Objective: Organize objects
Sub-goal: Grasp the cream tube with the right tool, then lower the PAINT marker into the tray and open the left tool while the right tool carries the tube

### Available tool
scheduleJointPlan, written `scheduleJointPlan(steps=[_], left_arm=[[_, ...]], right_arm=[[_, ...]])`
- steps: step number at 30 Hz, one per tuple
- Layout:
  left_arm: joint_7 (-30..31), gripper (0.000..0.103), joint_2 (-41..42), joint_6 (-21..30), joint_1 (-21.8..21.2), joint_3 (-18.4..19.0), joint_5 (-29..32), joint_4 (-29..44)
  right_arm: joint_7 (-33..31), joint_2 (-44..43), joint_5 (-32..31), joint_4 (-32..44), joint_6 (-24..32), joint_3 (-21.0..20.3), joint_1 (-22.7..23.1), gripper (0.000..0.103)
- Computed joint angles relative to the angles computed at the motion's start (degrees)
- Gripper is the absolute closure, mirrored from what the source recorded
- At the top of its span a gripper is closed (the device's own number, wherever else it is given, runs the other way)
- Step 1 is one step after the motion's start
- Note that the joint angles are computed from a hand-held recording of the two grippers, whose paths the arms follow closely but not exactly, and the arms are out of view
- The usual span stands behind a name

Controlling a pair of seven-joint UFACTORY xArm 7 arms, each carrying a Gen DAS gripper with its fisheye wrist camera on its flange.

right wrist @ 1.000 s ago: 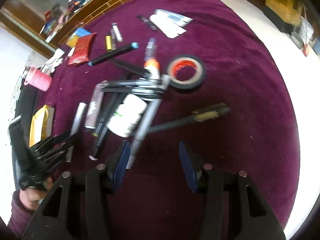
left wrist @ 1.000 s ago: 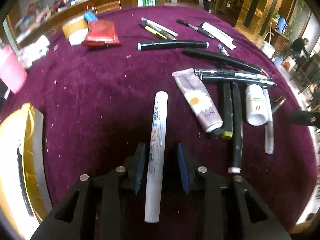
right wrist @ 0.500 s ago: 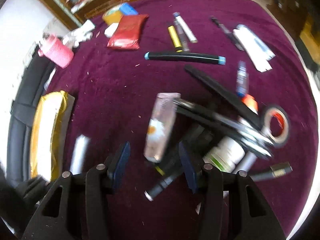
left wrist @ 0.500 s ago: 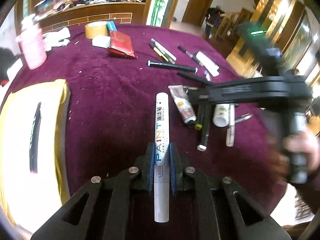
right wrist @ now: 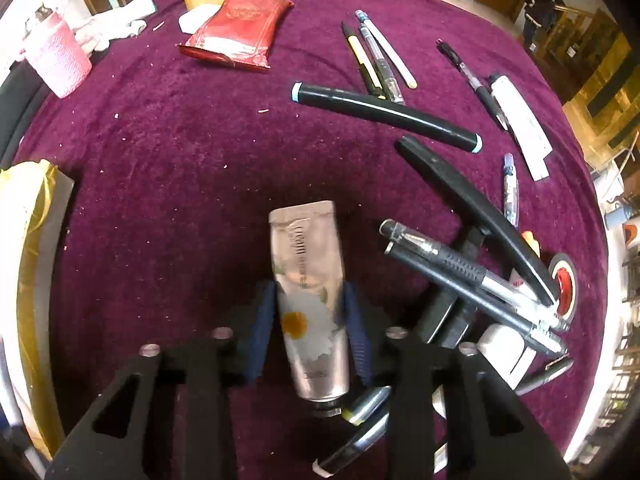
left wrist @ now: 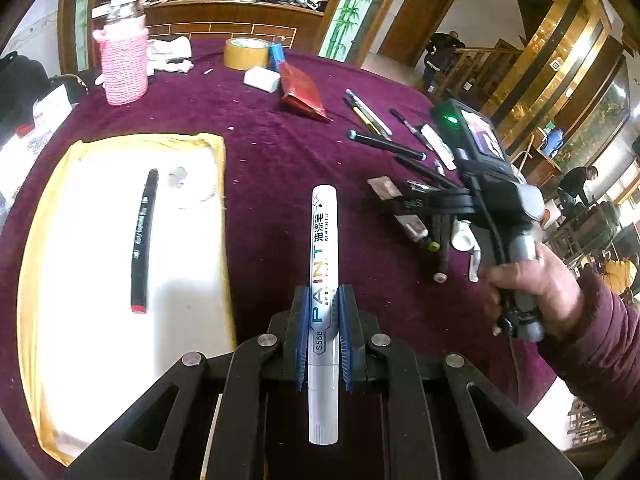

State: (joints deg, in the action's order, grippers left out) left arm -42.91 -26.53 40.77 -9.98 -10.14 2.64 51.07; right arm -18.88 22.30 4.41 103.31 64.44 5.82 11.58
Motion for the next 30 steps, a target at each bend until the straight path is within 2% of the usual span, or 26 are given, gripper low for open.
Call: scheduleJointPlan(steps=[12, 13, 14, 16, 25, 30], left_arm=[[7.0, 0.092, -6.3, -1.7, 1.2, 4.6, -3.7, -4.7], [7.3, 0.092, -7.0, -1.6, 1.5, 4.8, -4.1, -5.2], [7.5, 0.092, -7.6, -1.6, 1.9, 4.9, -4.2, -5.6], [7.7, 0.092, -9.3, -1.1, 2.9, 5.0, -4.3, -6.5], [7.5, 0.092, -16.4, 1.4, 7.3, 6.1, -3.6, -11.3], [7.8, 0.092, -20.4, 2.5, 9.0, 6.4, -3.2, -13.1]], right_arm=[[2.3, -5.1, 17.1, -1.9, 7.2, 1.7, -4.9, 0.073], [2.5, -5.7, 18.4, -2.1, 7.6, 1.9, -5.0, 0.075], [2.5, -6.0, 19.5, -2.1, 8.1, 1.9, -5.1, 0.083], [2.7, -6.8, 21.8, -1.8, 9.1, 2.2, -5.1, 0.083], [2.6, -8.2, 23.6, -1.1, 8.4, 3.0, -2.0, 0.086], [7.4, -5.8, 23.0, 0.6, 6.5, 1.8, -2.4, 0.085]])
